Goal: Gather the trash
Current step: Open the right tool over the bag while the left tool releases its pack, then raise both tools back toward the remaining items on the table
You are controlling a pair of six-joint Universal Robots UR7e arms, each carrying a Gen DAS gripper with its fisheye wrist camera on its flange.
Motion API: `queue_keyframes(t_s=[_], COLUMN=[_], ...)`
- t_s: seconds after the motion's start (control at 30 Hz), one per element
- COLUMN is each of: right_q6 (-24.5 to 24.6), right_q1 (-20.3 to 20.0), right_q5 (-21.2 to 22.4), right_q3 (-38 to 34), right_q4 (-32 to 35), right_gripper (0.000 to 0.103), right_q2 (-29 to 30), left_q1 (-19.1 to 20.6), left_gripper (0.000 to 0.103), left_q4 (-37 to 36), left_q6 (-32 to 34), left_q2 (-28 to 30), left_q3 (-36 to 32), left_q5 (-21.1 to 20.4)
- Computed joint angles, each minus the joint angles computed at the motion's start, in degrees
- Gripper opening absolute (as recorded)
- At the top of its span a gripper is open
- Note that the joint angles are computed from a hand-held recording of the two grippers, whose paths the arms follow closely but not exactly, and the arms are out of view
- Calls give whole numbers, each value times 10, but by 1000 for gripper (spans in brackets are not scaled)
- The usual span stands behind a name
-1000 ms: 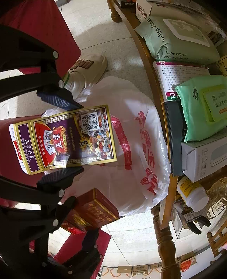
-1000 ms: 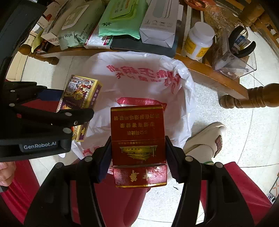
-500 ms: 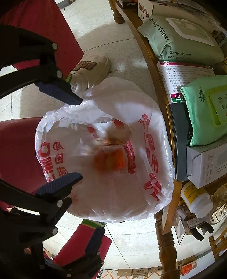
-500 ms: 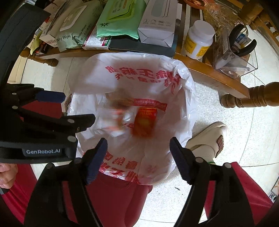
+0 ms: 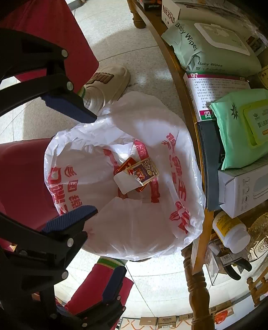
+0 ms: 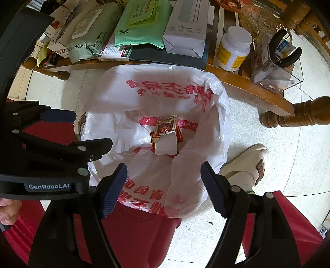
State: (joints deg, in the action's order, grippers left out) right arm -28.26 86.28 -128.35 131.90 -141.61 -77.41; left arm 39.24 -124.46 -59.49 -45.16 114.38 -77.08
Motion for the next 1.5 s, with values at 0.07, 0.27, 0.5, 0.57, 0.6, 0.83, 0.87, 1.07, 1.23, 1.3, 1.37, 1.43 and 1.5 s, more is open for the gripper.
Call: queue_keyframes(t_s=[0.07, 0.27, 0.5, 0.57, 0.6, 0.83, 0.87, 1.07, 1.23, 1.3, 1.37, 1.43, 1.5], right_q6=[0, 9, 17, 13, 8, -13, -13, -7, 22, 42, 57, 68, 80], right_q1=[2, 14, 57, 77, 90, 180, 191, 239, 262, 267, 270, 271, 273], right_q5=[0, 13, 43, 50, 54, 100, 105, 150, 199, 215, 231, 243, 252], right_q3=[1, 7, 2, -10, -20, -139, -161, -307, -438, -493, -540, -580, -617], right_q4=[1, 29, 102, 130, 145, 238, 248, 297, 355, 382, 398, 410, 417], right_gripper=[72, 73, 82, 82, 82, 90, 90, 93, 95, 95, 95, 95, 95], right_q2=[-4, -39, -125, -152, -165, -193, -188, -141, -78, -48, -20, 3, 24], left_q1=[-2, -17, -65, -83, -92, -135, -137, -150, -149, -144, -136, -135, -134], left_gripper=[81, 85, 86, 86, 86, 87, 89, 95, 95, 95, 95, 95, 95], left_q4=[5, 29, 98, 151, 181, 327, 349, 453, 558, 573, 575, 585, 606], left_q6=[-2, -24, -94, -112, -121, -164, -168, -176, -173, -165, -154, -157, -159], left_q2=[-3, -29, -116, -140, -150, -220, -226, -202, -143, -128, -119, -111, -98], left_q3=[-1, 7, 24, 10, -1, -105, -133, -289, -428, -464, -494, -516, -549], left_q5=[0, -9, -17, -11, -9, 32, 45, 126, 167, 165, 164, 170, 186])
